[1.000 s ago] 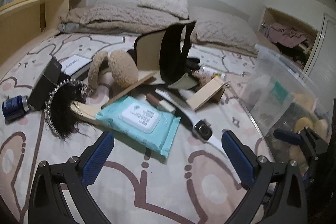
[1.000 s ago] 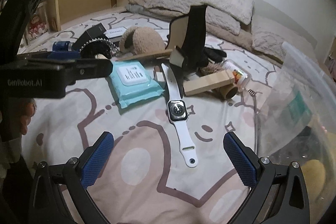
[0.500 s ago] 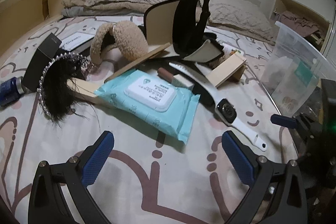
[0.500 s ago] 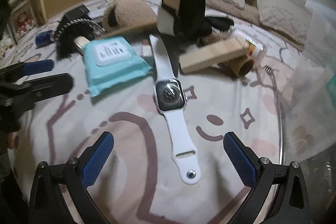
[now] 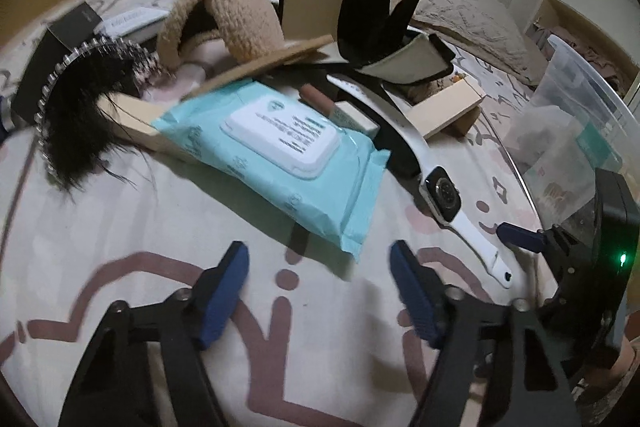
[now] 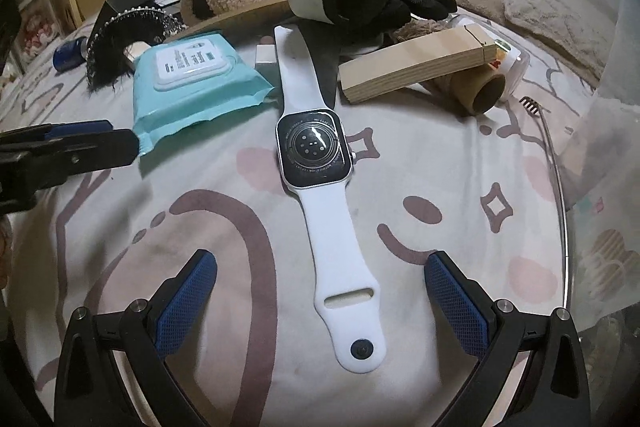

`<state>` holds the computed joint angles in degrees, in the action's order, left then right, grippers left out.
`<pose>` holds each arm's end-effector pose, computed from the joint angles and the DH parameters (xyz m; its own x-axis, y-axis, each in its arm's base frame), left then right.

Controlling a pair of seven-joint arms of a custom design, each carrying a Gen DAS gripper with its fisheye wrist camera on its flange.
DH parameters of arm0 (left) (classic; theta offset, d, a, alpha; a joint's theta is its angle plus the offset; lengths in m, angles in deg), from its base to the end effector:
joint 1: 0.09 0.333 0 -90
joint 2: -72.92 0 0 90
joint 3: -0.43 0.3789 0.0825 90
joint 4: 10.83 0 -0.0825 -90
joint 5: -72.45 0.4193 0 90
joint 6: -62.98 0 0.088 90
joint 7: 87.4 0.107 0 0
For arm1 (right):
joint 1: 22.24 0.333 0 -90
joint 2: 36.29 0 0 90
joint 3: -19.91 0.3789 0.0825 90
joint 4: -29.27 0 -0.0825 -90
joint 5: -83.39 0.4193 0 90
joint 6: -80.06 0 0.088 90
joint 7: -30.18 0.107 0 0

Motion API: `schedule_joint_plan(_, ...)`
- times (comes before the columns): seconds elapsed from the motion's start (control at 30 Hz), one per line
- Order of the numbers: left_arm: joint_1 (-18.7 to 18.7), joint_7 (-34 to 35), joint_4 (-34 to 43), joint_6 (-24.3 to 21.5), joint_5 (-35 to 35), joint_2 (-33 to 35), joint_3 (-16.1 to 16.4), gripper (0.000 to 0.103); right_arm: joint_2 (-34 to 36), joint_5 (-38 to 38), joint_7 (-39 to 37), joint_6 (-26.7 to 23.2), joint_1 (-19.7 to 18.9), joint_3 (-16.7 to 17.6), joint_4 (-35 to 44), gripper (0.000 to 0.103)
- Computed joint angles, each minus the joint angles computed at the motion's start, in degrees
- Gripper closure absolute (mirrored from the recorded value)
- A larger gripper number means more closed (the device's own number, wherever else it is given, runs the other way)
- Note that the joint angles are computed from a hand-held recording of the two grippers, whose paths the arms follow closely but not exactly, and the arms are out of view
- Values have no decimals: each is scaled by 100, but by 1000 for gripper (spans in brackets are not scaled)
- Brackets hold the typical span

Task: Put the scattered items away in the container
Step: 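Lower the left tool onto the blue wipes pack while the right tool approaches the white watch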

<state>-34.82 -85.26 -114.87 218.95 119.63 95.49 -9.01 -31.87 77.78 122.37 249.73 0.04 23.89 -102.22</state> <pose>0.5141 -0.5175 0.4129 0.0262 -0.9597 0.2798 -0.8092 -0.1848 -0.5578 0.5308 0.2686 0.4205 0.4761 -0.8784 0.0415 -0.7200 -0.4165 -0.5551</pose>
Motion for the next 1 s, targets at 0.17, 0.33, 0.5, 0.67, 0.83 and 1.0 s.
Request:
schedule_joint_plan(0.17, 64, -489, -80, 905, -39, 115, 145, 61, 21, 267, -215, 34, -51, 53, 6, 0)
schedule_joint_plan(0.33, 21, -975, -329, 1880, -312, 165, 424, 83, 44, 299, -247, 26, -14, 15, 35, 0)
schedule_joint_plan(0.5, 46, -1089, -605, 2848, -928, 246, 540, 92, 77, 568, -480, 2, -70, 86, 55, 0)
schedule_joint_plan(0.67, -225, -995, -894, 3180, -1388, 114, 855, 96, 85, 872, -726, -8, -75, 114, 59, 0)
schedule_joint_plan(0.83, -1397, -976, -1390, 3396, -1920, -188, 2154, 98, 86, 1240, -1028, 15, -116, 170, 44, 0)
schedule_joint_plan(1.0, -2729, -719, -1908, 3476, -2632, -414, 3496, 99, 88, 1239, -1016, 45, -71, 137, 32, 0)
